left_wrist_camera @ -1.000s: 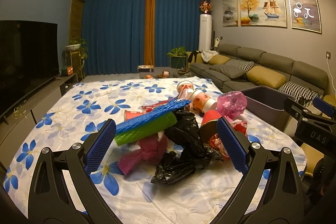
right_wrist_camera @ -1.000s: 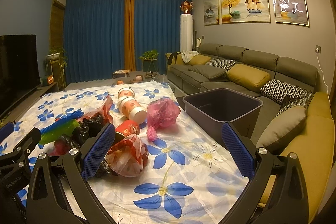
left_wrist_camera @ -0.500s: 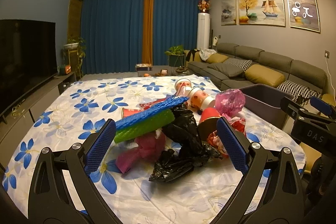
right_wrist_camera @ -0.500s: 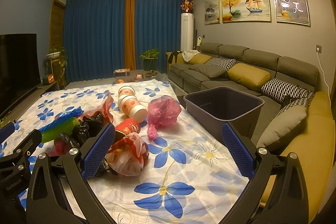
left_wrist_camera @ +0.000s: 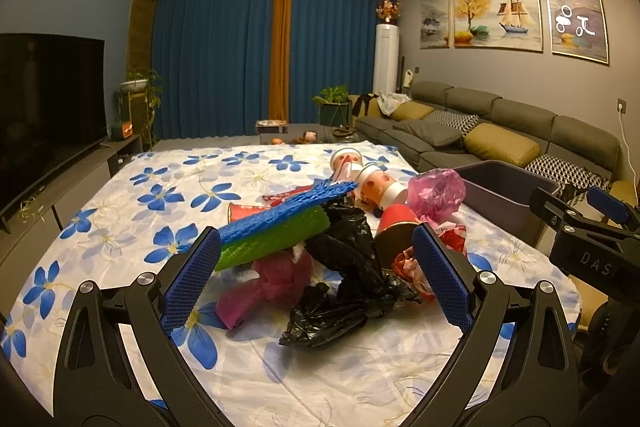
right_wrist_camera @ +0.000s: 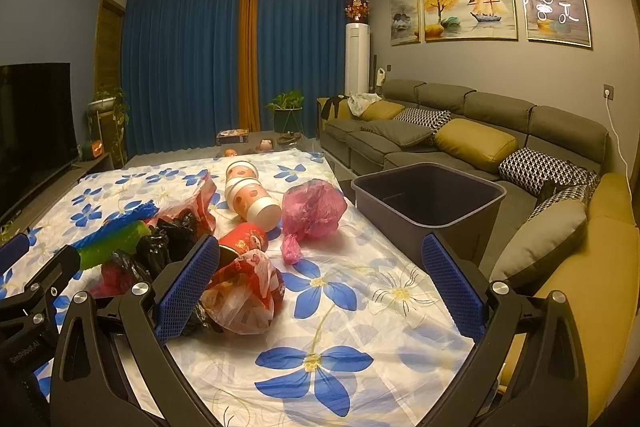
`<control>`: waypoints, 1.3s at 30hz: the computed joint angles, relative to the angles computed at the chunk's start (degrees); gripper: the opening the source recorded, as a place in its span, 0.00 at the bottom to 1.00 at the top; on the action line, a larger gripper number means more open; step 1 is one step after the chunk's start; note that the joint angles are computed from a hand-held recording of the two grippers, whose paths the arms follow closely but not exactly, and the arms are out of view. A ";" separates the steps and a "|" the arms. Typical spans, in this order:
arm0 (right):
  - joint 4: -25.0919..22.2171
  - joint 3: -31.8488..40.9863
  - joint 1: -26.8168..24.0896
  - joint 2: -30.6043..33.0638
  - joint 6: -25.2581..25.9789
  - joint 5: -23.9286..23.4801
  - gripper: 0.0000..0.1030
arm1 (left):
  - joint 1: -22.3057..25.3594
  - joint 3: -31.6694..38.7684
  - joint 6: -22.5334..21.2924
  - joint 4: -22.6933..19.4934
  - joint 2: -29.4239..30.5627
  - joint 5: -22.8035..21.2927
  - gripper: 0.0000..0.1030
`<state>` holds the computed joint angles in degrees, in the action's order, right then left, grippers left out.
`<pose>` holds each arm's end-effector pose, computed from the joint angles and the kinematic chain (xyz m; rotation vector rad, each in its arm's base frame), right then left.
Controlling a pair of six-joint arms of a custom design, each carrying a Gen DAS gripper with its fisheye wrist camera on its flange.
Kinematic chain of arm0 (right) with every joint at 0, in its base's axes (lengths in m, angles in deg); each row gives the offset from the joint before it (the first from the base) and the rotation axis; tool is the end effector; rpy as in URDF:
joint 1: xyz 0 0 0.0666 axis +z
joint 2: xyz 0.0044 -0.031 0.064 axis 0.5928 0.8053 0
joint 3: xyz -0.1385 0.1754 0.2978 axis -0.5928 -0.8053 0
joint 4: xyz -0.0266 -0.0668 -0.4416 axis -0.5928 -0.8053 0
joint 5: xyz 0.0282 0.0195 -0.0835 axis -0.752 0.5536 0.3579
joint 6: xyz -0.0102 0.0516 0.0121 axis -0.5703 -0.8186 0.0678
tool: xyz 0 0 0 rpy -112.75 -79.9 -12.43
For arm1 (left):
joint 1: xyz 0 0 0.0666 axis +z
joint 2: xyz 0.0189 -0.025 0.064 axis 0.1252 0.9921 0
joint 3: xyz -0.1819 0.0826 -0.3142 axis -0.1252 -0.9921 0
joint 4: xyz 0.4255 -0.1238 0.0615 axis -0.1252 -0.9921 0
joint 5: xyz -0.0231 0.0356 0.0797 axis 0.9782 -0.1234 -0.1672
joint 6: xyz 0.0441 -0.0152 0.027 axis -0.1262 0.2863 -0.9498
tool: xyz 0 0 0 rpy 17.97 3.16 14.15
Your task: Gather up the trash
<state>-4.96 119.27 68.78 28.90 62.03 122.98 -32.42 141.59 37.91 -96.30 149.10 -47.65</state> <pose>0.4429 0.2555 0.4721 0.1303 1.9185 -0.0871 0.4445 -0.3439 0.4604 0.0415 1.9151 -0.0947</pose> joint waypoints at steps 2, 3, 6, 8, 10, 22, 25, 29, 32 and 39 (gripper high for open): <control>-0.05 0.16 -0.08 0.25 -0.02 -0.14 0.95 | 0.09 -0.11 0.11 0.18 -0.03 0.19 0.92; -0.05 0.12 -0.12 0.28 -0.06 -0.25 0.95 | 0.16 -0.22 0.15 0.36 -0.04 0.40 0.92; -0.27 0.35 -0.30 0.56 -0.08 -0.56 0.95 | 0.32 -0.57 0.15 0.82 -0.14 0.69 0.92; -0.29 0.42 -0.38 0.69 -0.01 -0.92 0.95 | 0.26 -0.57 0.43 0.72 -0.16 0.65 0.92; -0.19 0.35 -0.44 0.83 0.06 -1.14 0.95 | 0.49 -1.01 0.82 1.13 -0.37 0.77 0.90; -0.24 1.52 -1.74 5.12 0.69 -6.93 0.74 | 1.85 -2.38 0.49 2.46 -0.44 1.33 0.83; -0.80 2.52 -2.40 6.70 0.08 -9.32 0.69 | 2.41 -2.07 1.21 1.87 0.10 1.99 0.83; -2.33 4.26 -3.22 8.95 -0.42 -12.37 0.62 | 2.93 -1.59 1.67 1.43 0.95 2.90 0.83; -3.63 5.50 -3.69 10.47 -0.80 -14.05 0.49 | 3.28 -1.15 1.74 1.19 1.66 3.91 0.83; -4.27 6.30 -4.34 11.65 -0.51 -17.87 0.14 | 3.90 0.75 1.93 0.32 3.71 6.91 0.77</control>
<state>-9.23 125.58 64.45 40.55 61.52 105.11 -28.52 142.34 39.84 -95.97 152.81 -40.74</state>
